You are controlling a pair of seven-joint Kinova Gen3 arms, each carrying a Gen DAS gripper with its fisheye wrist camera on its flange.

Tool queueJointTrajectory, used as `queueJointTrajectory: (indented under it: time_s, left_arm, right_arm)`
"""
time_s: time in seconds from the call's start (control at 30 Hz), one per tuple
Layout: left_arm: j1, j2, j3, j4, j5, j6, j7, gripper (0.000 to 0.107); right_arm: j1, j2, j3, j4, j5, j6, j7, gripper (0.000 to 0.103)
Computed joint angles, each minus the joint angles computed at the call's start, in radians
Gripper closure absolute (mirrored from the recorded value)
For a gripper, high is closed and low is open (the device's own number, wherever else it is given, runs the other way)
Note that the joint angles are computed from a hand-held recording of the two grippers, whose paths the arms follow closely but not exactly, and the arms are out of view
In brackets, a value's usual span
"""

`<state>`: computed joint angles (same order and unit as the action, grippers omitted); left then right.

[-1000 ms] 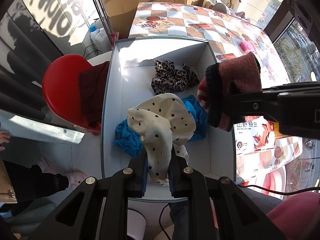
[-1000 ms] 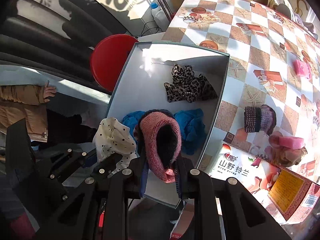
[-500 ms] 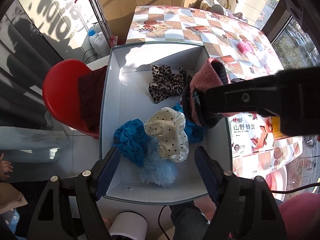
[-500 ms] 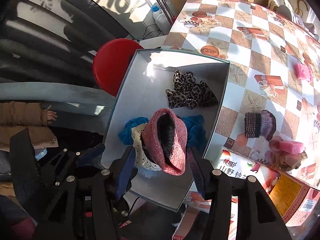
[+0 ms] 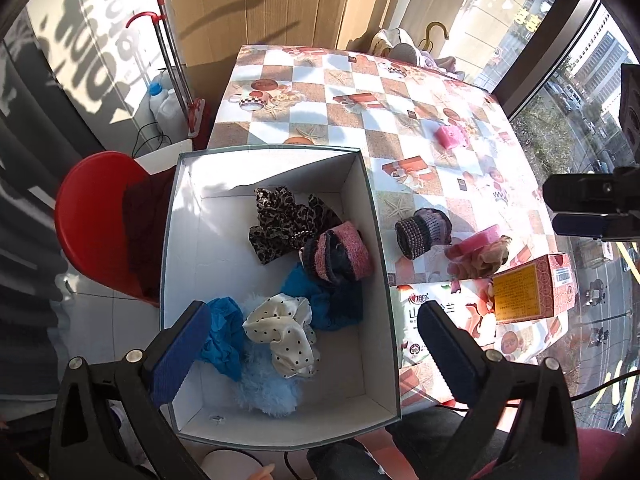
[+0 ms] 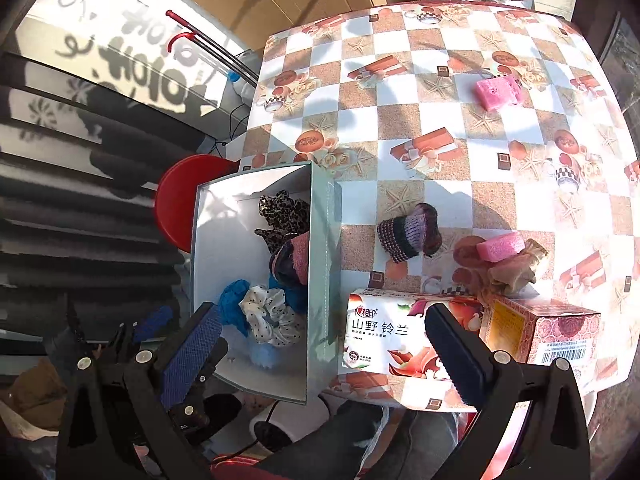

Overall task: Organize soft objects
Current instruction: 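Move both tools back over the table toward the purple knit hat and pink sponge, then grasp the purple knit hat with the left tool while the right tool grasps the pink foam sponge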

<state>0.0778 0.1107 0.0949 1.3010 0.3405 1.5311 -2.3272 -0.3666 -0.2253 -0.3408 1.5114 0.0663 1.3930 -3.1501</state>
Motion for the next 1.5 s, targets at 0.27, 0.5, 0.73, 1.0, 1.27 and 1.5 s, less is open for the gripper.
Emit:
queueJointTrajectory:
  time_s: [0.27, 0.5, 0.73, 1.0, 1.27, 1.5]
  left_arm:
    - [0.181, 0.026, 0.099, -0.030, -0.089, -0.005, 0.032, 0.005]
    - [0.398, 0.136, 0.151, -0.067, -0.236, -0.018, 0.194, 0.005]
    - [0.577, 0.284, 0.136, -0.120, -0.366, -0.007, 0.385, 0.005]
    - [0.658, 0.393, 0.104, -0.155, -0.436, 0.039, 0.519, 0.005]
    - [0.685, 0.432, 0.088, -0.162, -0.477, 0.050, 0.593, 0.005]
    - [0.670, 0.453, 0.074, -0.156, -0.479, 0.054, 0.656, 0.005]
  right_arm:
    - [0.141, -0.231, -0.009, 0.033, -0.024, 0.253, -0.103, 0.001]
    - [0.231, -0.408, 0.068, 0.184, -0.139, 0.297, -0.105, 0.001]
    - [0.263, -0.498, 0.177, 0.313, -0.206, 0.255, 0.009, 0.001]
    - [0.234, -0.473, 0.358, 0.397, -0.208, 0.229, 0.255, 0.001]
    - [0.208, -0.372, 0.513, 0.414, -0.174, 0.192, 0.527, 0.001]
    - [0.219, -0.255, 0.594, 0.431, -0.133, 0.089, 0.740, 0.001]
